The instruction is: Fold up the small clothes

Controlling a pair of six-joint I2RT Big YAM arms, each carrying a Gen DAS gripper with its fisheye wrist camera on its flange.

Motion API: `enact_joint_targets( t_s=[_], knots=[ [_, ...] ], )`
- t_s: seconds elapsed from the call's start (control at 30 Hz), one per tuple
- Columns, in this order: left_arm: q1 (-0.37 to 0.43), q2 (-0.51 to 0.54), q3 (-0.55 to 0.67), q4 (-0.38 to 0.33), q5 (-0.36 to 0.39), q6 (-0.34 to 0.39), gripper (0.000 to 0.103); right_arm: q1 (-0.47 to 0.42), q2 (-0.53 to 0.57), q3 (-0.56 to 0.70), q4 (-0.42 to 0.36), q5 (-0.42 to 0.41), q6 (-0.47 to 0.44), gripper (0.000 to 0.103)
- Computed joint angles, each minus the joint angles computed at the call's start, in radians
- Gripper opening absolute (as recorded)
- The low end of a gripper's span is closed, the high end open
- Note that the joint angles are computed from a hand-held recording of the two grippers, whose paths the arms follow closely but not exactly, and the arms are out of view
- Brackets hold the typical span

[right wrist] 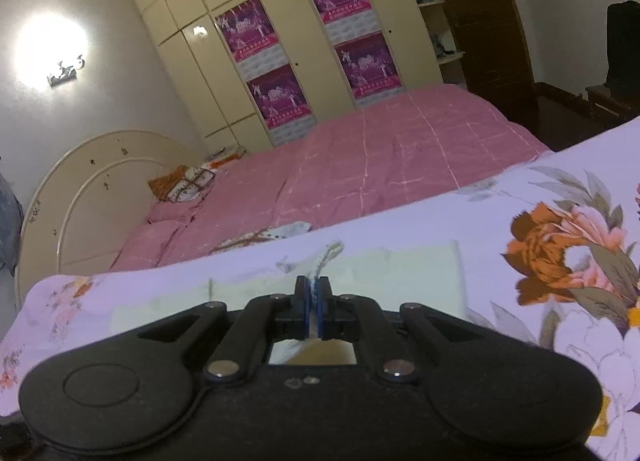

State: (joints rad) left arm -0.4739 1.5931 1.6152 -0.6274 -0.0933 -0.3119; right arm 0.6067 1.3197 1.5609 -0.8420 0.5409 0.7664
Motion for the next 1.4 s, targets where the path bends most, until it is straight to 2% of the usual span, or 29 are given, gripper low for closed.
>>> enact_joint_targets(
  t_s=[0.13,0.2,0.27,0.33,0.4,0.43,0.73,0.93,1.07,1.13,1.23,1.27,1.4],
  knots=[
    [0.003,0.001,0.004,-0.001,0.020,-0.006,0.075,-0.003,-0.023,-0.032,-0.008,0.011,0.016,0.004],
    [0.001,-0.002,-0.001,-0.003,0.043,0.018,0.075,-0.004,-0.037,-0.048,-0.008,0.018,0.026,0.004],
    [-0.004,-0.008,-0.010,-0.004,0.034,0.037,0.075,-0.006,-0.046,-0.055,-0.010,0.025,0.034,0.004],
    [-0.003,-0.016,-0.026,0.014,0.007,0.005,0.075,-0.014,-0.057,-0.065,-0.007,0.020,0.030,0.004],
    [0.007,-0.014,-0.025,0.019,0.017,-0.044,0.074,-0.017,-0.063,-0.070,-0.015,0.023,0.028,0.004],
    [0.008,-0.007,-0.015,0.009,0.018,-0.044,0.074,-0.020,-0.072,-0.079,-0.016,0.023,0.028,0.004],
    [0.011,0.017,0.018,-0.034,0.008,0.028,0.074,-0.022,-0.120,-0.143,-0.051,0.020,0.062,0.004],
    [0.014,0.009,0.016,-0.049,0.014,0.036,0.074,-0.013,-0.146,-0.171,-0.049,0.035,0.073,0.004],
    [0.018,0.001,0.009,-0.051,0.019,0.054,0.074,-0.026,-0.142,-0.181,-0.083,0.008,0.090,0.004],
    [0.019,-0.014,0.009,-0.062,0.000,0.038,0.074,-0.025,-0.147,-0.192,-0.083,0.005,0.101,0.004],
    [0.011,-0.065,-0.015,0.054,0.002,0.035,0.074,-0.021,-0.149,-0.199,-0.091,0.004,0.104,0.004],
    [0.005,-0.060,0.000,0.071,0.021,0.050,0.074,-0.022,-0.148,-0.200,-0.093,0.003,0.101,0.004],
    [-0.014,0.040,0.111,0.019,0.134,0.111,0.074,-0.025,-0.136,-0.202,-0.097,0.000,0.109,0.004]
  ],
)
